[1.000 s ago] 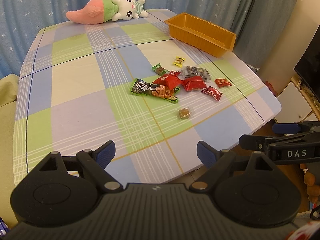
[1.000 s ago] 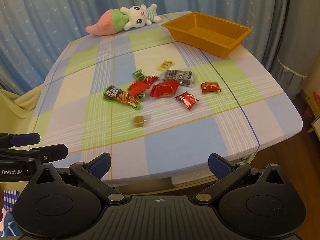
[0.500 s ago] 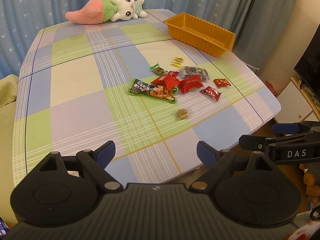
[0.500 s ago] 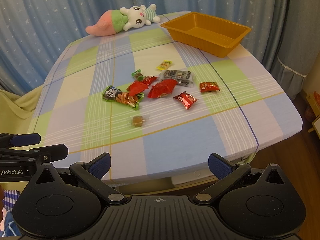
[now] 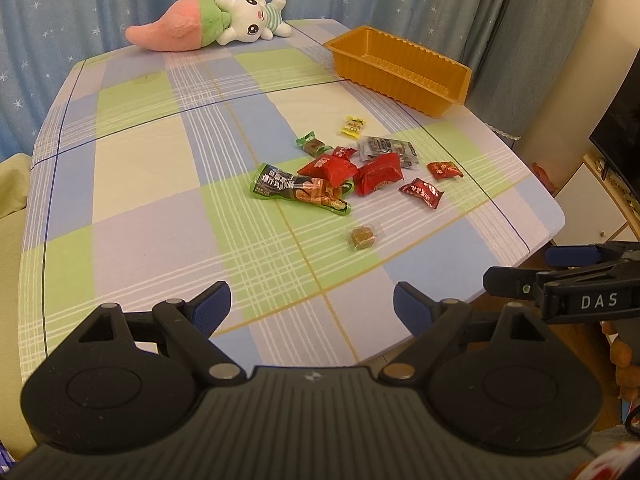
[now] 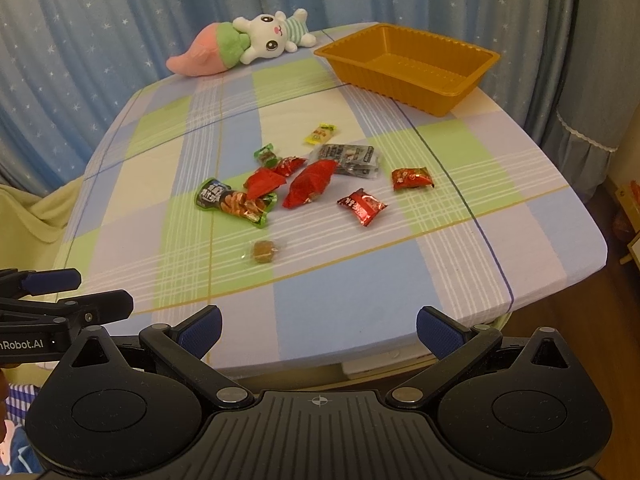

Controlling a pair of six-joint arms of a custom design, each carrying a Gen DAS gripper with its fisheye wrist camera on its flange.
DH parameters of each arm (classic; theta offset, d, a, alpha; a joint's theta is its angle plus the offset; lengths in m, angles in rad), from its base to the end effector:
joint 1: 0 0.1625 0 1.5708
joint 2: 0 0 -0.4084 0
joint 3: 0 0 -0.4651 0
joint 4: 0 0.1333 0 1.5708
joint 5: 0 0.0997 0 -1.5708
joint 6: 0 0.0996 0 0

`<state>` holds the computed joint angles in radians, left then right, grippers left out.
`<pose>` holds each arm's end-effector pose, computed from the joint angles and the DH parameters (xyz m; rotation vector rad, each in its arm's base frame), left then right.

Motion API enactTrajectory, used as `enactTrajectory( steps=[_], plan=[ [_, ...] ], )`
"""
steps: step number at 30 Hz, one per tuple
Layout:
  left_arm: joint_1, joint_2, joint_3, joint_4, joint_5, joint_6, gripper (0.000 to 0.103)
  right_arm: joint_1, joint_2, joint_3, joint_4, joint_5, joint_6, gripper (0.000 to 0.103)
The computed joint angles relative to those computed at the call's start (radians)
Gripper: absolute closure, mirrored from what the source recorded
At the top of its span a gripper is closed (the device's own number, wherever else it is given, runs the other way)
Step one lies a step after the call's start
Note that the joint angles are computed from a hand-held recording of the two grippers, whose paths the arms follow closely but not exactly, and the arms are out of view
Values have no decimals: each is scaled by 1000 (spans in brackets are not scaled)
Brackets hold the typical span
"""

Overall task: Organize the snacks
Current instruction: 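Grasp the clear-wrapped brown candy with the left gripper while the right gripper approaches a red candy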

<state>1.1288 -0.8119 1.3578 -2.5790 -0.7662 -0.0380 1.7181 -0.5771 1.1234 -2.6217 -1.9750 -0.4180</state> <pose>-0.1562 -0.8095 0.2000 0.2413 2.3535 -0.7763 0.2210 -0.8480 0.1117 0.5969 -2.5507 0.5959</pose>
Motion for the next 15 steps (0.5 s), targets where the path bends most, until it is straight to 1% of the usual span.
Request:
enactTrajectory(
  steps=[6,8,10,13,15],
  plan=[
    [10,50,-42,-65,-4,84,17,-20,20,-35,-18,17,-41,0],
    [14,70,-63,-65,-5,99,20,-28,26,-49,-16,27,-45,0],
    [22,87,-82,-62,-19,110,22,-36,32,-60,-19,38,-51,0],
    [31,120,-117,-56,-20,127,25,-45,42,-80,-22,47,-65,0],
    [37,139,-134,-70,-30,151,27,-52,50,-97,-18,53,-72,0]
  ],
)
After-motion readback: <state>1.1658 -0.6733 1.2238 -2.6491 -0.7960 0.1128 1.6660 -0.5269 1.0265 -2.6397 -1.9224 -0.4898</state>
